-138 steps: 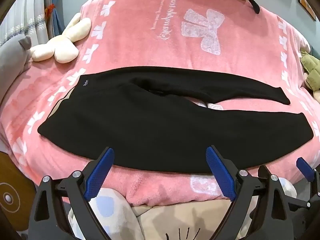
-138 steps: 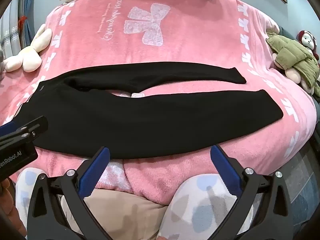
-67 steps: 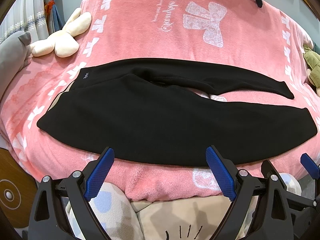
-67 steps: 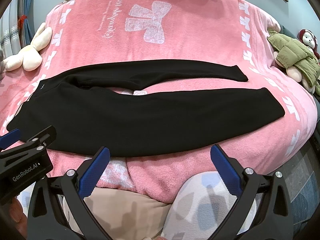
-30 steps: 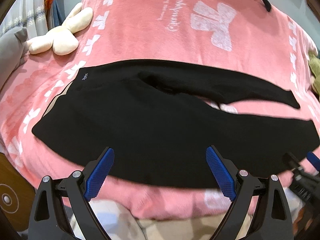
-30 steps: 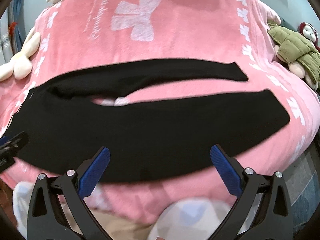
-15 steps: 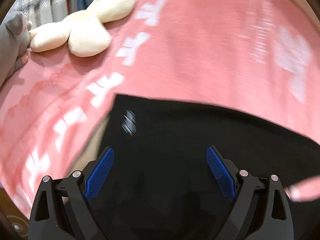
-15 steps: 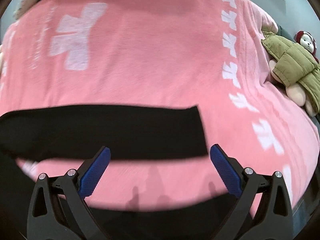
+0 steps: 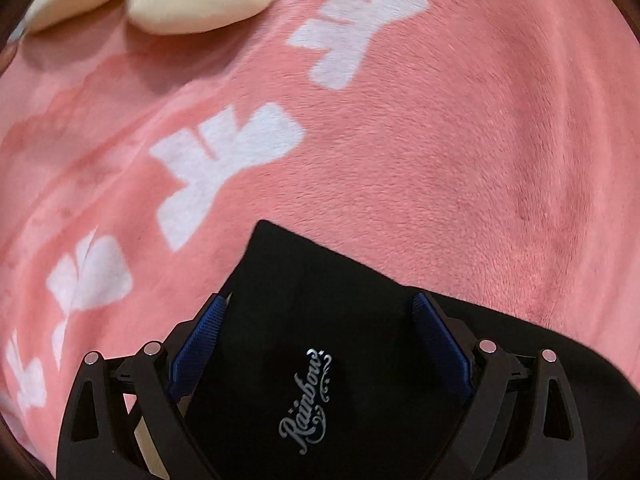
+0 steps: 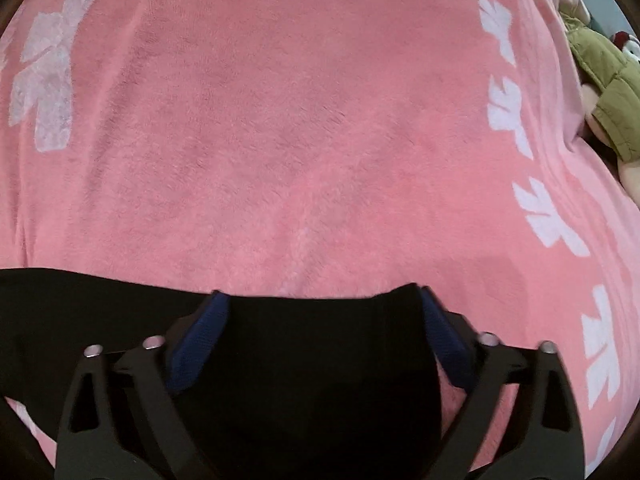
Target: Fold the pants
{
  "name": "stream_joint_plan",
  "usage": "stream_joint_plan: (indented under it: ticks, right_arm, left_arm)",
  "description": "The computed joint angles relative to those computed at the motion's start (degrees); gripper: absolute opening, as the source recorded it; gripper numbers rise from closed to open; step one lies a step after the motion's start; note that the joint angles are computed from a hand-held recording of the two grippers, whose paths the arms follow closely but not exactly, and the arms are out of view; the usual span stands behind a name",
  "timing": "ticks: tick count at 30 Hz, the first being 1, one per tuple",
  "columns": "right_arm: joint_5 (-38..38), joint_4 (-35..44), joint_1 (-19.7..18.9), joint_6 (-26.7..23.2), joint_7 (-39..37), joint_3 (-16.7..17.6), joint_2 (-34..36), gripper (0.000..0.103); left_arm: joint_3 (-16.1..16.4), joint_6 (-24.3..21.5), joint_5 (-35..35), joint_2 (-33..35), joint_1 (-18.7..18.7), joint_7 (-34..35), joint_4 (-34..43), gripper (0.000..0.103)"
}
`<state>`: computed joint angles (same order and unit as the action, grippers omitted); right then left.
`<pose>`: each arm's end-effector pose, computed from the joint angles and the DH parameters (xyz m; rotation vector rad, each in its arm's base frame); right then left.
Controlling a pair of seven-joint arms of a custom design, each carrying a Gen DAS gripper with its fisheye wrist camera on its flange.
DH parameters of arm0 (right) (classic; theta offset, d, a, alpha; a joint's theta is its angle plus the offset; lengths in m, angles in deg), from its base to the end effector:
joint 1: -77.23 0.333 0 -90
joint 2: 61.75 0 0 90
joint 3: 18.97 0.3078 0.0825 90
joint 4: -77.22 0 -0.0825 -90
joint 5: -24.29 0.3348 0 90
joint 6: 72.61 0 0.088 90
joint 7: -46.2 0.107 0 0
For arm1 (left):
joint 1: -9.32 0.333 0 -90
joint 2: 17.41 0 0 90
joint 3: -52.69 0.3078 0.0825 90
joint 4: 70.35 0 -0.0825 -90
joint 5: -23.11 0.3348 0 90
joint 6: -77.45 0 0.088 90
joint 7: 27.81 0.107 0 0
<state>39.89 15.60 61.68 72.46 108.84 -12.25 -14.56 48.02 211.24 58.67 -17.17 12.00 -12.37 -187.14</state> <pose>0.7434 -0.1547 0.4192 -1.8682 1.7168 -0.5684 0.5360 -0.0091 0.4874 -2.4457 0.8589 -0.2940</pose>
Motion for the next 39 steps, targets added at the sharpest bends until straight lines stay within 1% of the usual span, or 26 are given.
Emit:
stream_joint_plan:
  ticks: [2,3,4,6,7,10,12,13,15,17,20,23,25,26,27,28,29,30,31,32,33,34,35,36,37,39]
  right_arm:
    - [1.6,0.79,-1.46,-2.08,-1.52,1.68,-0.07,0.034]
    - [1.69,0.77,-1.32,-2.95,-0.97,1.15,-0.46,0.006]
    - [2.21,-0.57,-1.47,-2.49,-1.25,1.13,-1.4,0.003]
    - [5.16,-4.98,-3.22,-0.85,-4.58,2.99,-4.45,0.003]
    - [7.55,-8.75,-4.58,0.89,-6.72,4.14,-7.17,0.003]
    - [15.56,-15.78,-8.49,2.81,-13.13,6.82,-13.1,0.003]
    - [21.38,-20.05,-11.35,2.53,-18.13,8.16,-17.26,0.002]
    - [24.62,-22.83,-13.2,2.01,-21.3,8.78,-19.99,0.002]
    - [28.35,-25.88,-14.93,0.3,-24.72,8.26,-23.29,0.002]
    - [31.2,-30.02,-16.0,-0.44,-28.35,7.17,-27.05,0.002]
    - [32.48,-34.8,-15.33,-1.63,-30.21,4.8,-30.7,0.002]
    - [32.44,-36.9,-13.47,-1.71,-30.82,2.45,-31.42,0.003]
    - [31.82,-36.99,-11.86,-1.84,-29.99,0.81,-30.81,0.005]
    - [30.76,-36.89,-10.58,-0.73,-28.99,-0.19,-30.17,0.006]
    - [30.19,-37.34,-9.46,0.16,-28.36,-1.1,-30.01,0.009]
    - [29.72,-37.09,-8.48,0.38,-27.29,-2.05,-29.58,0.021]
    - [28.78,-36.91,-7.2,0.92,-25.22,-3.24,-29.16,0.033]
    - [29.39,-37.84,-6.18,2.89,-24.9,-3.96,-29.51,0.061]
    - [31.44,-39.19,-5.85,4.94,-26.82,-3.94,-30.28,0.068]
    - [33.38,-40.46,-5.71,6.08,-29.37,-3.88,-31.22,0.068]
    - [34.39,-41.1,-5.54,5.58,-31.13,-4.18,-31.9,0.07]
    - [34.89,-41.42,-5.21,4.74,-31.89,-4.74,-32.31,0.076]
    - [35.31,-41.5,-4.81,4.14,-32.35,-5.3,-32.43,0.079]
    - [35.5,-41.2,-4.4,3.64,-32.73,-5.77,-32.19,0.079]
    - [35.09,-40.37,-3.74,3.84,-32.32,-6.23,-31.42,0.079]
    - [35.33,-37.15,-3.3,2.94,-30.85,-6.25,-28.99,0.079]
  left_arm:
    - [-0.09,-0.12,0.03,0.09,-0.13,0.97,0.3,0.071]
    - [-0.08,1.61,-0.97,-0.49,-0.13,2.71,-0.33,0.05]
    - [0.12,3.68,-3.0,-1.05,0.12,4.85,-1.07,0.024]
    - [-0.47,2.34,-4.74,-2.48,-0.07,6.19,-1.13,0.007]
    - [-0.67,2.83,-5.09,-3.59,-0.01,6.44,-1.96,0.006]
    - [-1.61,5.69,-4.89,-9.24,0.81,5.73,-5.66,0.006]
    - [-2.44,7.96,-6.4,-14.85,1.38,6.25,-8.97,0.006]
    - [-3.46,8.04,-7.21,-16.91,1.41,6.31,-9.89,0.006]
    - [-5.79,6.53,-9.19,-21.78,0.89,7.13,-11.71,0.006]
    - [-7.1,5.64,-11.62,-27.12,0.41,8.53,-14.6,0.006]
    - [-8.94,4.27,-15.87,-34.32,-0.47,9.79,-18.29,0.005]
    - [-10.56,4.05,-20.36,-41.59,-1.51,10.17,-23.19,0.005]
    - [-12.62,1.85,-23.16,-45.85,-2.0,10.04,-25.75,0.005]
    - [-13.39,0.64,-24.59,-47.34,-2.24,10.24,-26.82,0.005]
    - [-13.92,-0.18,-26.0,-48.53,-2.52,10.5,-27.95,0.006]
    - [-14.39,-0.7,-27.61,-49.61,-3.02,10.48,-29.7,0.007]
    - [-14.71,-0.89,-28.77,-50.1,-3.25,10.72,-30.57,0.009]
    - [-15.02,-1.62,-30.41,-50.38,-3.99,10.84,-31.73,0.019]
    - [-15.42,-1.57,-31.71,-50.83,-4.14,10.29,-32.56,0.021]
    - [-16.29,-0.71,-33.08,-52.11,-4.21,8.63,-33.94,0.023]
    - [-17.17,0.34,-34.17,-53.84,-4.2,6.82,-35.3,0.03]
    - [-17.9,1.5,-34.98,-55.47,-4.21,5.34,-36.5,0.04]
    - [-18.72,2.82,-35.65,-56.99,-4.08,3.79,-37.51,0.046]
    - [-19.77,4.26,-36.24,-58.17,-3.65,1.91,-38.3,0.061]
    - [-20.47,5.15,-36.56,-58.46,-3.29,0.81,-38.64,0.071]
    - [-21.04,7.02,-36.85,-56.51,-2.18,-0.31,-38.48,0.073]
